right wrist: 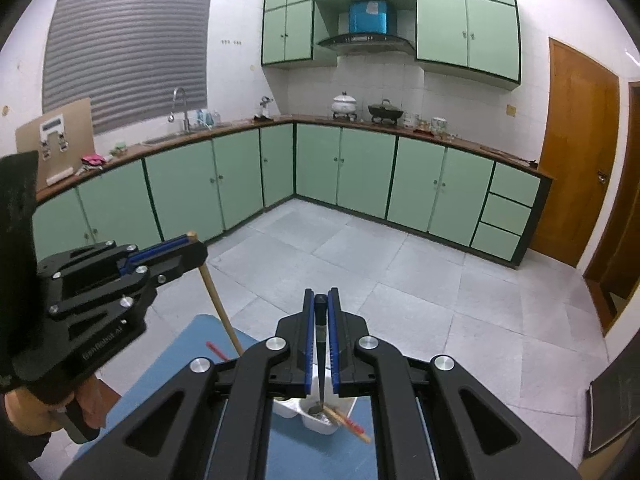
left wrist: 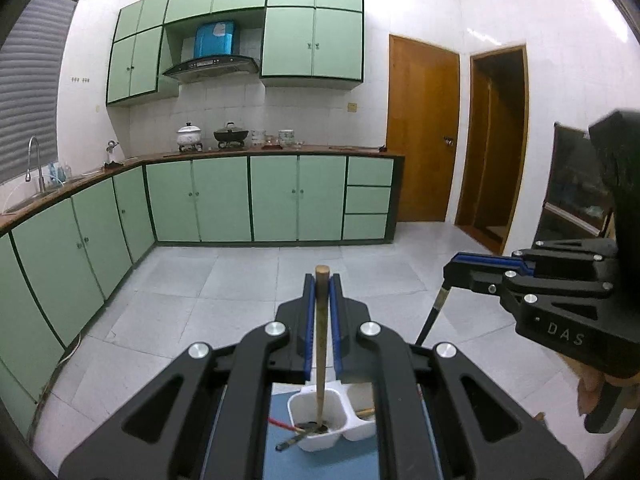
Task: Organize utensils
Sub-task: 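Carry both chopsticks to the white holder and open both tools to drop them, then move both open tools back over the last two chopsticks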
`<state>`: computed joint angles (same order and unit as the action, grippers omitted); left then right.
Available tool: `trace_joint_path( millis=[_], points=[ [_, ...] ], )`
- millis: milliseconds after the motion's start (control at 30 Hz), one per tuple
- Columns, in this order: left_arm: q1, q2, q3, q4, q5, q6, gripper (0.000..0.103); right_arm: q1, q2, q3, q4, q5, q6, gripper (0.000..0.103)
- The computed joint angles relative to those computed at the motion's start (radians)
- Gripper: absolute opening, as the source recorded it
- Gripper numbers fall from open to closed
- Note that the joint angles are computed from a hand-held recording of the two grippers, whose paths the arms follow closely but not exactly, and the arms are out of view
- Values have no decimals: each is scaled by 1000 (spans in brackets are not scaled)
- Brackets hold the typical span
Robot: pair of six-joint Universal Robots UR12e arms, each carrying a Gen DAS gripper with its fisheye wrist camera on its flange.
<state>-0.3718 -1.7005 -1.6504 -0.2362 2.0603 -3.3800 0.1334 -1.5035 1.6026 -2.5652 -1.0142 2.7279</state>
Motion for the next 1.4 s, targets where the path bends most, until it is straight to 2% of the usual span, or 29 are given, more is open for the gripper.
trace_joint_path(
  millis=[300, 467, 733, 867, 967, 1033, 1167, 1300, 1400],
  points=[
    [43, -40, -42, -22, -57, -50, 6, 12, 54, 21, 28, -47, -26, 6],
    [51, -29, -66, -34, -68, -67, 7, 6, 51, 35, 23, -44, -10, 13],
    [44, 7, -73, -40, -64, -56, 15, -19, 14, 48, 20, 3, 0, 13],
    [14, 37, -93, -16, -27, -59, 23, -42, -23, 76, 10, 55, 4, 13],
    [-25, 69, -114, -3, 22, -61, 29, -65, -63, 112, -9, 106, 10, 14],
    [-57, 88, -131, 12, 65, -56, 34, -80, -88, 138, -27, 132, 11, 17],
    [-132, 120, -162, 30, 169, -34, 37, -129, -158, 217, -62, 202, 8, 20],
    [-203, 148, -188, 25, 241, -47, 45, -184, -250, 325, -93, 251, -23, 24],
    [-246, 162, -197, 11, 281, -59, 49, -219, -316, 399, -103, 267, -51, 33]
  ],
)
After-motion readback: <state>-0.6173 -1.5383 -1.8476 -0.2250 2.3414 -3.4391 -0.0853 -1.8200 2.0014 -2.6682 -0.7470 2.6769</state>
